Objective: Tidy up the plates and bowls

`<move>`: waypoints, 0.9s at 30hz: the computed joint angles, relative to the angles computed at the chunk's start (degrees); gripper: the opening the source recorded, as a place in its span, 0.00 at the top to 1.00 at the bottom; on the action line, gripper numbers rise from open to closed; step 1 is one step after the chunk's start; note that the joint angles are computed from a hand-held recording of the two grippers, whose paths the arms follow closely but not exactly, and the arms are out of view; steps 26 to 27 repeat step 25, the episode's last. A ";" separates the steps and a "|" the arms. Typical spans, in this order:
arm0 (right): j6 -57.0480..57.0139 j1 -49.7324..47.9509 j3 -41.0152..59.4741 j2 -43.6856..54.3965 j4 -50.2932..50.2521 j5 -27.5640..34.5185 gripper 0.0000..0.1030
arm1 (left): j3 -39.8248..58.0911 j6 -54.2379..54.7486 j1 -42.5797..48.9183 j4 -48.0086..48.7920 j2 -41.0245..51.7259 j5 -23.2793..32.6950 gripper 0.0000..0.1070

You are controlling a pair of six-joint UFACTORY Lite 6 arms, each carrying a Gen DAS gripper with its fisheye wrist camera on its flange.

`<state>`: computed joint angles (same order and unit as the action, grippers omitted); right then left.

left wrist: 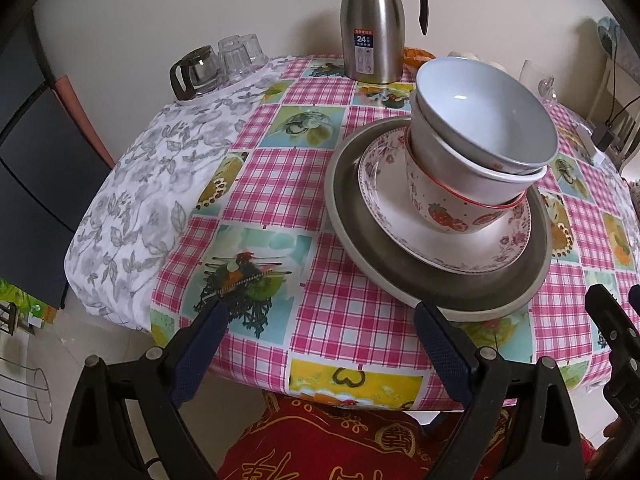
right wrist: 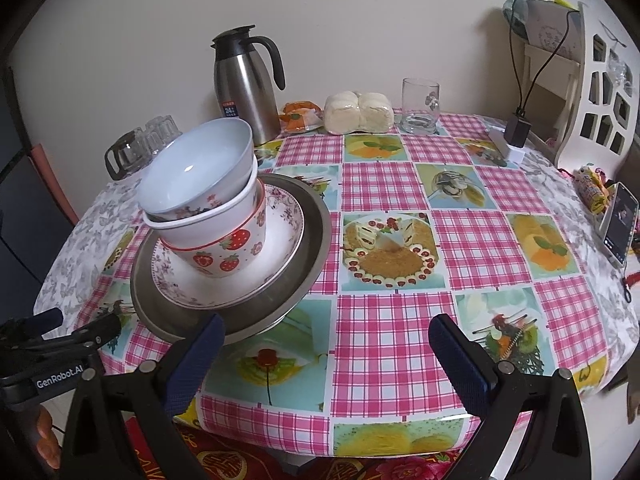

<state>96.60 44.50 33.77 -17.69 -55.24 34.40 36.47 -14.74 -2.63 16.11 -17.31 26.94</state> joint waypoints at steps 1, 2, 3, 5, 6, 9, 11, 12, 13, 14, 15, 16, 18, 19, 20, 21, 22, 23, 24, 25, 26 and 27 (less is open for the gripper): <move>-0.11 0.03 0.09 0.15 0.05 0.03 0.00 | 0.10 0.06 0.02 -0.06 0.27 0.06 0.12; -0.26 0.05 0.22 0.36 0.09 0.07 0.00 | 0.29 0.46 0.16 -0.41 0.60 0.09 0.12; -0.42 0.09 0.35 0.53 0.15 0.10 0.00 | 0.49 0.82 0.32 -0.75 0.94 0.17 0.12; -0.86 0.12 0.65 0.94 0.29 0.09 0.00 | 0.78 0.99 0.55 -0.89 1.52 0.29 0.12; -1.08 0.15 0.83 1.18 0.35 0.11 0.00 | 0.99 1.23 0.68 -1.11 1.98 0.40 0.12; -1.28 0.27 1.12 1.80 0.34 0.16 0.00 | 1.34 2.11 1.08 -1.89 2.64 0.59 0.12; -1.45 0.19 1.25 2.21 0.42 0.09 0.00 | 1.34 2.28 1.14 -2.03 2.66 0.59 0.12; -1.54 0.12 1.30 2.41 0.48 0.00 0.00 | 1.34 2.28 1.14 -2.03 2.66 0.59 0.12; -1.63 0.03 1.35 2.58 0.53 -0.09 0.00 | 1.39 2.57 1.17 -2.27 2.76 0.67 0.12; -1.71 -0.04 1.38 2.76 0.58 -0.16 0.00 | 1.43 2.64 1.19 -2.33 2.82 0.72 0.12; -1.77 -0.12 1.47 2.94 0.61 -0.21 0.00 | 1.46 2.87 1.28 -2.50 2.93 0.70 0.12; -1.78 -0.18 1.49 3.05 0.61 -0.27 0.00 | 1.48 3.15 1.37 -2.73 3.01 0.70 0.12; -1.81 -0.39 1.46 3.19 0.59 -0.45 0.00 | 1.49 3.61 1.45 -3.09 3.03 0.65 0.12; -1.75 -0.46 1.46 3.25 0.54 -0.48 0.00 | 1.49 3.61 1.45 -3.09 3.03 0.65 0.12; -1.73 -0.52 1.48 3.31 0.53 -0.50 0.00 | 1.44 3.56 1.42 -2.99 2.98 0.59 0.12; -1.77 -0.58 1.54 3.40 0.54 -0.54 0.00 | 1.26 3.35 1.37 -2.79 2.69 0.52 0.12; -1.81 -0.62 1.55 3.45 0.56 -0.58 0.00 | 0.95 2.53 1.31 -2.12 2.02 0.42 0.12; -1.88 -0.63 1.53 3.37 0.56 -0.60 0.00 | 0.91 2.37 1.40 -1.99 1.79 0.31 0.12; -1.88 -0.63 1.53 3.37 0.56 -0.60 0.00 | 0.97 3.43 1.72 -2.98 1.56 0.28 0.12; -1.92 -0.69 1.50 3.35 0.56 -0.65 0.00 | 1.11 4.80 1.96 -4.23 1.65 0.37 0.12; -1.92 -0.69 1.50 3.35 0.56 -0.65 0.00 | 1.11 4.80 1.96 -4.23 1.65 0.37 0.12; -1.92 -0.69 1.50 3.35 0.56 -0.65 0.00 | 1.11 4.80 1.96 -4.23 1.65 0.37 0.12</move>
